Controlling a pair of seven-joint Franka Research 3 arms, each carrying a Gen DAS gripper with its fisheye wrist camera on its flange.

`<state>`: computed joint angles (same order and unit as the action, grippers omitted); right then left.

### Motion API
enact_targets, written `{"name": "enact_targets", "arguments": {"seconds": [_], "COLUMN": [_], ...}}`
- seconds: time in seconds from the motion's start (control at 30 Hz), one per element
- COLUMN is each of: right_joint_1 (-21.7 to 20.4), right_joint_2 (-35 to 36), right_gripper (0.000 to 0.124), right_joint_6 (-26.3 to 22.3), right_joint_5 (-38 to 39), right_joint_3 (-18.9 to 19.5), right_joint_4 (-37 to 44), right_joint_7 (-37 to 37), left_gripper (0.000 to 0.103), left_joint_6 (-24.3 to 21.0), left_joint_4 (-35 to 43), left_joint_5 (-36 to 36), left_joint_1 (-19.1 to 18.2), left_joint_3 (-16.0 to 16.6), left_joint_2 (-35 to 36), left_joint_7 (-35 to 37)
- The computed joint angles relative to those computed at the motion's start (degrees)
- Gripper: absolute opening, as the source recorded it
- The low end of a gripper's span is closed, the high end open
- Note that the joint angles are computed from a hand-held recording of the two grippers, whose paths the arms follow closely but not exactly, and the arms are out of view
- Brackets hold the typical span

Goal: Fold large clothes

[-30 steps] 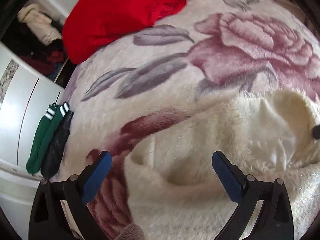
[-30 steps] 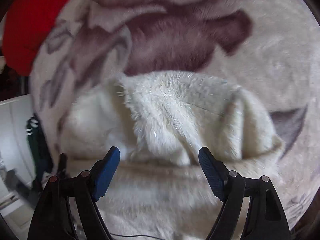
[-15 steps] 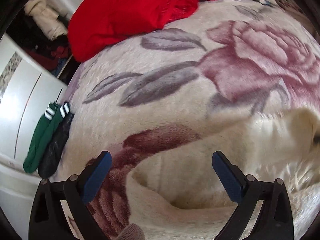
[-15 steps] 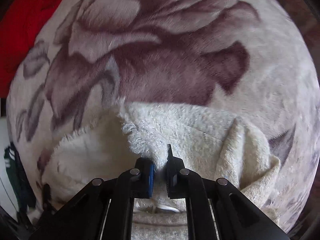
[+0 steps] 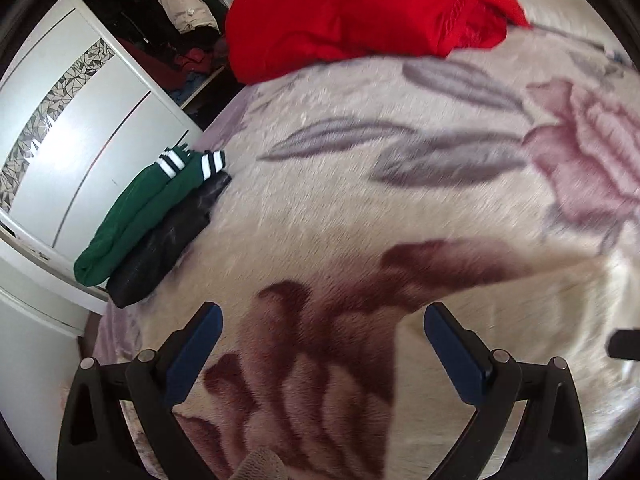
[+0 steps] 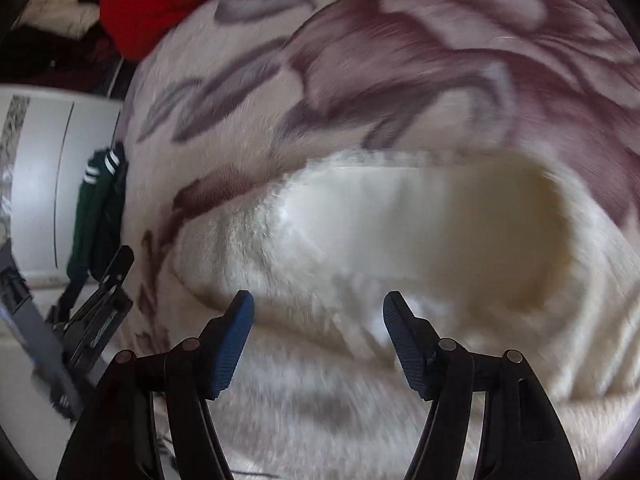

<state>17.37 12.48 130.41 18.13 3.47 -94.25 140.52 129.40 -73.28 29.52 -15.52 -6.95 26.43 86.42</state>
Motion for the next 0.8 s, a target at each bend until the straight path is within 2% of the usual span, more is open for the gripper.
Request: {"name": "enact_targets", "arguments": {"seconds": [0.07, 0.1, 0.13, 0.17, 0.3, 0.4, 0.6, 0.7, 0.77, 0.8], "right_joint_1": [-0.3, -0.1, 0.6, 1.2, 4.6, 5.1, 4.0, 3.6, 3.8, 3.6], "right_joint_2": [5.4, 6.9, 8.0, 8.3, 10.6, 12.0, 18.0, 24.0, 26.1, 26.5], "right_gripper": [0.066, 0.059, 0.027, 0.007, 0.006, 0.006, 0.006, 0.006, 0.006, 0.006], "right_joint_6": [-1.6, -2.7, -2.6, -0.4, -1.5, -7.3, -17.3, -22.7, -24.7, -24.1], "right_joint_5": [1.7, 1.3, 0.1, -0.8, -9.8, -14.2, -17.9, -18.7, -19.3, -18.7], "right_joint_3": [0.7, 0.6, 0.1, 0.0, -2.6, -3.6, -4.8, -5.5, -6.0, -5.7], "right_joint_4": [5.4, 7.4, 8.7, 8.9, 13.0, 17.3, 29.6, 39.5, 42.3, 42.3], "right_joint_7": [-2.7, -2.2, -1.3, -1.5, 4.0, 6.0, 5.7, 6.4, 7.3, 7.5], "left_gripper": [0.103, 0.103, 0.103, 0.103, 0.103, 0.103, 0.103, 0.103, 0.103, 0.103], "left_joint_6": [0.5, 0.6, 0.8, 1.1, 1.3, 0.7, 3.1, 3.2, 2.2, 2.3], "left_joint_4": [-0.4, -0.5, -0.6, -0.9, -1.4, 0.0, 1.3, 1.9, 2.2, 1.7], "left_joint_5": [1.9, 2.4, 2.5, 2.0, 0.5, -1.1, -1.6, -1.6, -2.1, -2.7], "left_joint_1": [-0.4, -0.5, -0.3, 0.1, 1.2, 1.9, 2.0, 1.8, 1.9, 2.3], "left_joint_3": [0.8, 1.0, 1.0, 0.9, 0.5, 0.0, -0.1, 0.2, 0.1, 0.0], "left_joint_2": [0.3, 0.5, 0.5, 0.4, -0.2, 0.1, 0.4, 0.9, 1.0, 0.6], "left_joint_7": [-0.6, -0.9, -1.0, -1.0, -0.9, 0.5, 2.5, 2.9, 3.5, 3.9]}}
